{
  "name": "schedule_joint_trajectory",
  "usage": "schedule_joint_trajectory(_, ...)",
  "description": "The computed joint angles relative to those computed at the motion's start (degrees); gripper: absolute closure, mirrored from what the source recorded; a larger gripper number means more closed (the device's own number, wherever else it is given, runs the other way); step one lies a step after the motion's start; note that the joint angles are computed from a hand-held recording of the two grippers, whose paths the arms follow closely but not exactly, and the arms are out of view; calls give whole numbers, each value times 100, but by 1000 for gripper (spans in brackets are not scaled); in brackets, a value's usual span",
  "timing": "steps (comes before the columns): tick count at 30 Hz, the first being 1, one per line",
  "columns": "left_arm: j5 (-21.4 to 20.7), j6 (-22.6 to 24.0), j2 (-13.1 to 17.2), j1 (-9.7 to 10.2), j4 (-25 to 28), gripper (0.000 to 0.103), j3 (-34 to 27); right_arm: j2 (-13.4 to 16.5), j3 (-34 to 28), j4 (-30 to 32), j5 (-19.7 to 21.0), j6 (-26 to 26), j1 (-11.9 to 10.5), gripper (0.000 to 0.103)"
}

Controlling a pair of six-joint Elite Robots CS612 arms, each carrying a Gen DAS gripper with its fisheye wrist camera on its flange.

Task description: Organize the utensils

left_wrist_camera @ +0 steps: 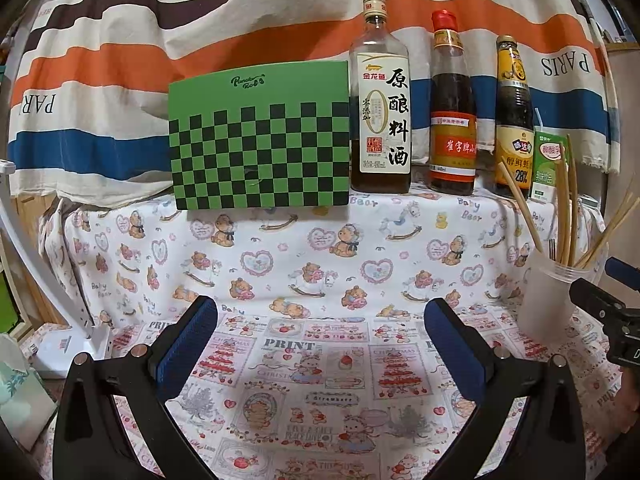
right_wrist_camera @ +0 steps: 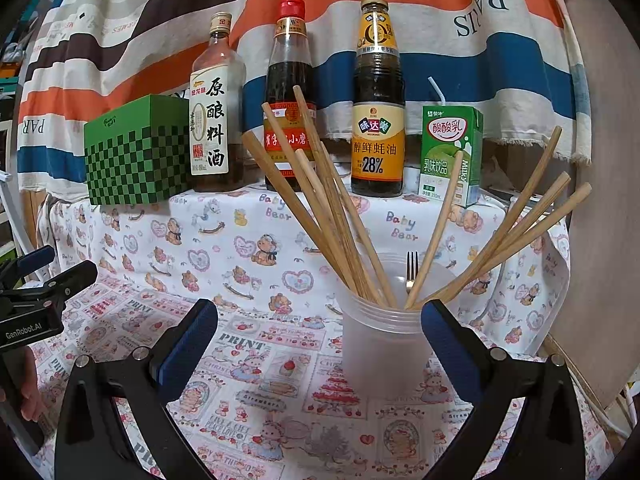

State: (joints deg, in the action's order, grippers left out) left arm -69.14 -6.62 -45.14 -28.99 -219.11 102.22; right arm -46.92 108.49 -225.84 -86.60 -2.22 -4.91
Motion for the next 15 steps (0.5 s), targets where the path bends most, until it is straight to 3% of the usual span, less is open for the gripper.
schedule_joint_trajectory(15, 27, -5, 0, -1, 12, 0, -2, -3, 3, 8, 3, -3, -1, 0)
